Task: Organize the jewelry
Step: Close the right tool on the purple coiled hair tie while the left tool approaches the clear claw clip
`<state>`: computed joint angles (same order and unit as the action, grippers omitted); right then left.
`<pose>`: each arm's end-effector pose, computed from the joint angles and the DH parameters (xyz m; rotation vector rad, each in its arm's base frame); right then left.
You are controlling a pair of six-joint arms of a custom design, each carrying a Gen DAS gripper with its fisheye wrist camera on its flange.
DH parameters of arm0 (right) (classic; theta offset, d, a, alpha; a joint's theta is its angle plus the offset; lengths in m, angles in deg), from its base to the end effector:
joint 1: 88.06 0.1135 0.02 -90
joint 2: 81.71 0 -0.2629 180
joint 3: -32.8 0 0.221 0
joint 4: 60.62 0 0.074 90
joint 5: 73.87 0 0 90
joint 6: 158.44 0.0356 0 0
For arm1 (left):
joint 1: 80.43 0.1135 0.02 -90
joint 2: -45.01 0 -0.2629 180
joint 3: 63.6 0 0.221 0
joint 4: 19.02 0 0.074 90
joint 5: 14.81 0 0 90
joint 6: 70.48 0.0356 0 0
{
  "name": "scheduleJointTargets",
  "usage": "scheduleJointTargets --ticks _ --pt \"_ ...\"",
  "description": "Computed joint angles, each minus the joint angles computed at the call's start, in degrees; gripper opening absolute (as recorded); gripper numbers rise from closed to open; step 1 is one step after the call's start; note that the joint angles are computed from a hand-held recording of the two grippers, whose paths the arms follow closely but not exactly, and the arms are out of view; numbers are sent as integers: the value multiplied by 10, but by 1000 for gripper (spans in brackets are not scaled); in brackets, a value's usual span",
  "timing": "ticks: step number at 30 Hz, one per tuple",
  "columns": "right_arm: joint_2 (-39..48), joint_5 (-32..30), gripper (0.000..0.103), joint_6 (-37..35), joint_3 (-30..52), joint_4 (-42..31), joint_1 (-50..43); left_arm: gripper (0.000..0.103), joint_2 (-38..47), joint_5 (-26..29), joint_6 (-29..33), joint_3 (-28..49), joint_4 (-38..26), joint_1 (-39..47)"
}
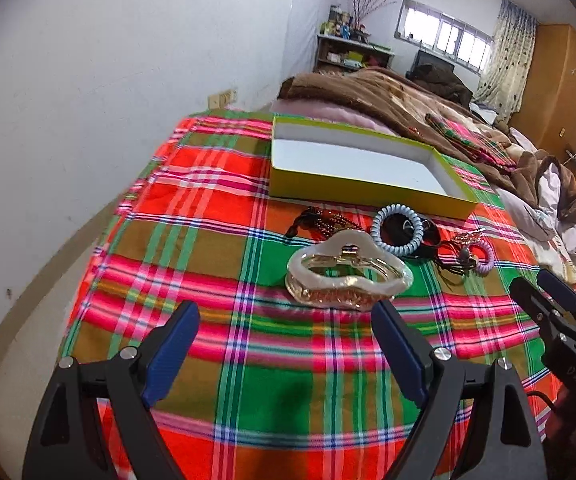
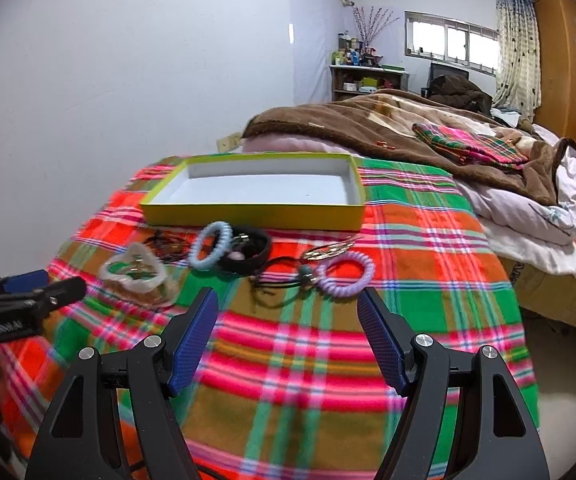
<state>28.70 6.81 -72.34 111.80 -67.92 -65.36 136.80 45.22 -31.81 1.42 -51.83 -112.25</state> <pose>0.3534 0.1541 0.1765 -0.6056 2.1778 0.3588 0.2461 -0.1318 0.1863 -0.5808 2.3440 0.0477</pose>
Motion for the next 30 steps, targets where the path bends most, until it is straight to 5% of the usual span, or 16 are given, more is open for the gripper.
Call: scheduleJointTargets --ticks 10,19,26,30 --pt "111 22 72 5 163 -101 -42 85 9 71 75 7 64 58" --pt "199 35 48 -14 303 -203 -44 85 44 109 94 32 61 85" --pt "229 25 16 -19 343 -239 -45 85 52 119 88 40 45 99" --pt "224 23 10 -17 337 -233 -47 85 56 121 89 45 36 99"
